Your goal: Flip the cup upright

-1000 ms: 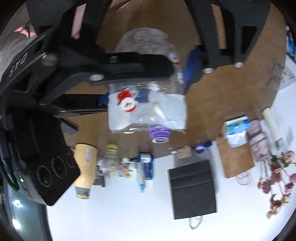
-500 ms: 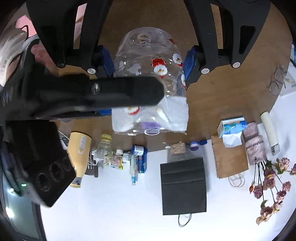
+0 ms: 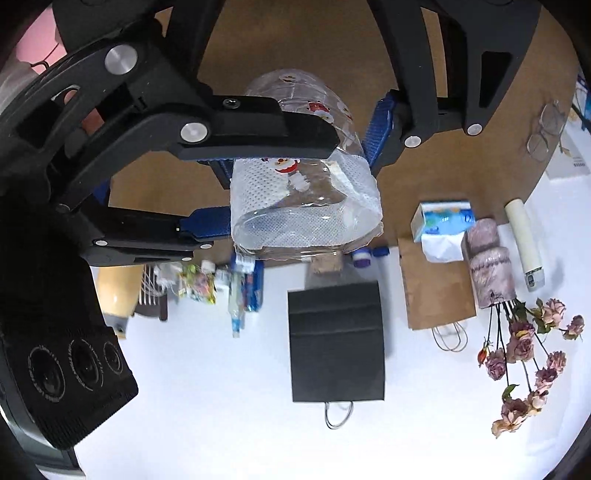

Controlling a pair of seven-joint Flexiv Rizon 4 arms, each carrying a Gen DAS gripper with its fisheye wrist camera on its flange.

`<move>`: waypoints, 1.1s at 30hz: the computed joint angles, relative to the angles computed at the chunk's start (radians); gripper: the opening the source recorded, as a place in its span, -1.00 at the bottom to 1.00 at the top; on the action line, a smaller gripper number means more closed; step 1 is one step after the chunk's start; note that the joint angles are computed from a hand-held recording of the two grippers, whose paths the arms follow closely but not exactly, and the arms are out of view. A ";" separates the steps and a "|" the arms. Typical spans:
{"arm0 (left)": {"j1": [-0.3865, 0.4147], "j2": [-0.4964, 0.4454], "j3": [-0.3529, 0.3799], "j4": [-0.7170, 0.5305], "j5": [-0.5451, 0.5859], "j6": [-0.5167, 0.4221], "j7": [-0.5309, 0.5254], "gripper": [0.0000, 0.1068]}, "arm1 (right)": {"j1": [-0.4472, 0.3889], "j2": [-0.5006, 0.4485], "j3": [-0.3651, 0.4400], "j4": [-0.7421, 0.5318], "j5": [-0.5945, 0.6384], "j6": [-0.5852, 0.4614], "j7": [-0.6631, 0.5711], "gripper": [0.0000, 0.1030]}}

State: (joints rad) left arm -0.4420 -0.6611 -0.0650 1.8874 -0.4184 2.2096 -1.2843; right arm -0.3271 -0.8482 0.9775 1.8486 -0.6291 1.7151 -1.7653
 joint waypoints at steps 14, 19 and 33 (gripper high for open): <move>-0.028 -0.175 0.053 -0.279 -0.224 0.080 0.184 0.12 | 0.085 -0.255 0.169 -0.377 -0.006 -0.233 -0.312 0.55; -0.014 -0.238 0.037 -0.360 -0.317 0.030 0.248 0.12 | 0.141 -0.357 0.219 -0.527 0.048 -0.355 -0.399 0.55; -0.038 -0.194 0.026 -0.231 -0.336 0.008 0.223 0.13 | 0.133 -0.254 0.101 -0.399 0.272 -0.268 -0.421 0.58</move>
State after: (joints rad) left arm -0.4803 -0.8554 -0.0389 1.6563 -0.7548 2.2179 -1.0611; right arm -0.1944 -1.1023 1.0782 1.4500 -0.3568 1.4475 -2.1859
